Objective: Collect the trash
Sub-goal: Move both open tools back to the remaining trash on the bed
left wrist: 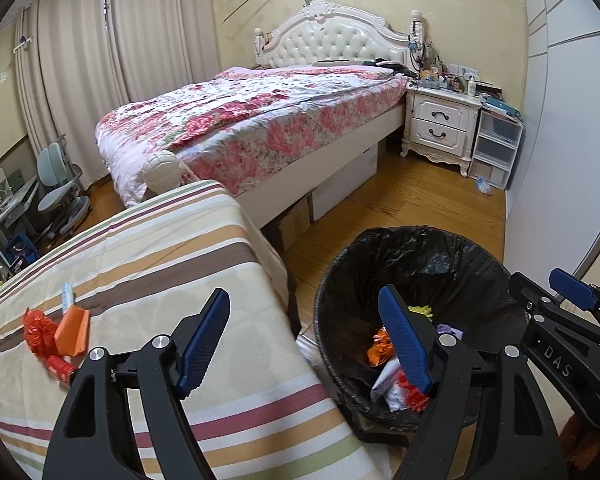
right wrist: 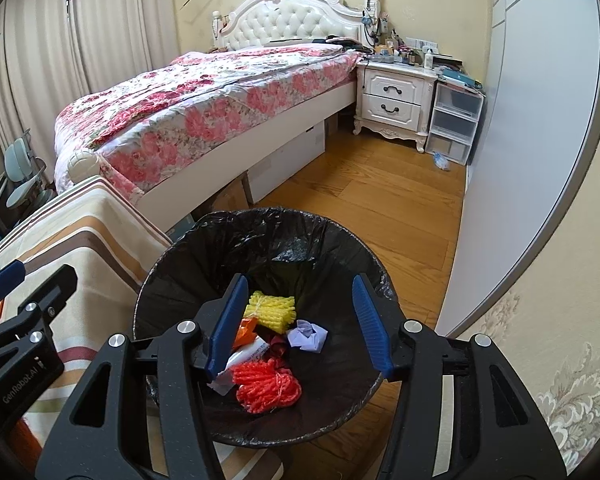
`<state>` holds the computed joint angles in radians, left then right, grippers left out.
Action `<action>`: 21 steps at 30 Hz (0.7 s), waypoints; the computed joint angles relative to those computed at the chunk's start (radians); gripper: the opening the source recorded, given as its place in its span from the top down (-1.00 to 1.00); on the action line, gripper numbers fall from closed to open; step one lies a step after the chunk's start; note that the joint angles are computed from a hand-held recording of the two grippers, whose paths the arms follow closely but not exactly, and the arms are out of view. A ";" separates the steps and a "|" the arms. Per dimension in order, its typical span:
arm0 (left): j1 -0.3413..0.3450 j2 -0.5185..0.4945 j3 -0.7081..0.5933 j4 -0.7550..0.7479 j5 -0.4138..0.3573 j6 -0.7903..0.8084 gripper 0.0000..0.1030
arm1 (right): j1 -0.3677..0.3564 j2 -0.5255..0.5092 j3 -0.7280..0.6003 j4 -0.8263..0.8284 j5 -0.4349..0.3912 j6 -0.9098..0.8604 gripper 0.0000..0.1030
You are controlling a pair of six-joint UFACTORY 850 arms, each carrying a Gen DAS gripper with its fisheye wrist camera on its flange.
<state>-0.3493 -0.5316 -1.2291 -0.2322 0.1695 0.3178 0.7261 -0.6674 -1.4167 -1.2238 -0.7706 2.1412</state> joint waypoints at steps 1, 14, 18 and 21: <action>0.006 0.005 0.007 -0.010 0.001 0.006 -0.45 | 0.003 -0.002 -0.003 0.003 0.001 -0.002 -0.04; 0.092 0.040 0.065 -0.238 0.004 0.191 -0.45 | 0.046 -0.077 -0.128 0.036 0.050 -0.099 -0.04; 0.119 0.047 0.078 -0.331 0.001 0.268 -0.45 | 0.058 -0.115 -0.193 0.056 0.071 -0.151 -0.04; 0.147 0.059 0.090 -0.324 -0.008 0.251 -0.45 | 0.069 -0.149 -0.250 0.075 0.088 -0.207 -0.04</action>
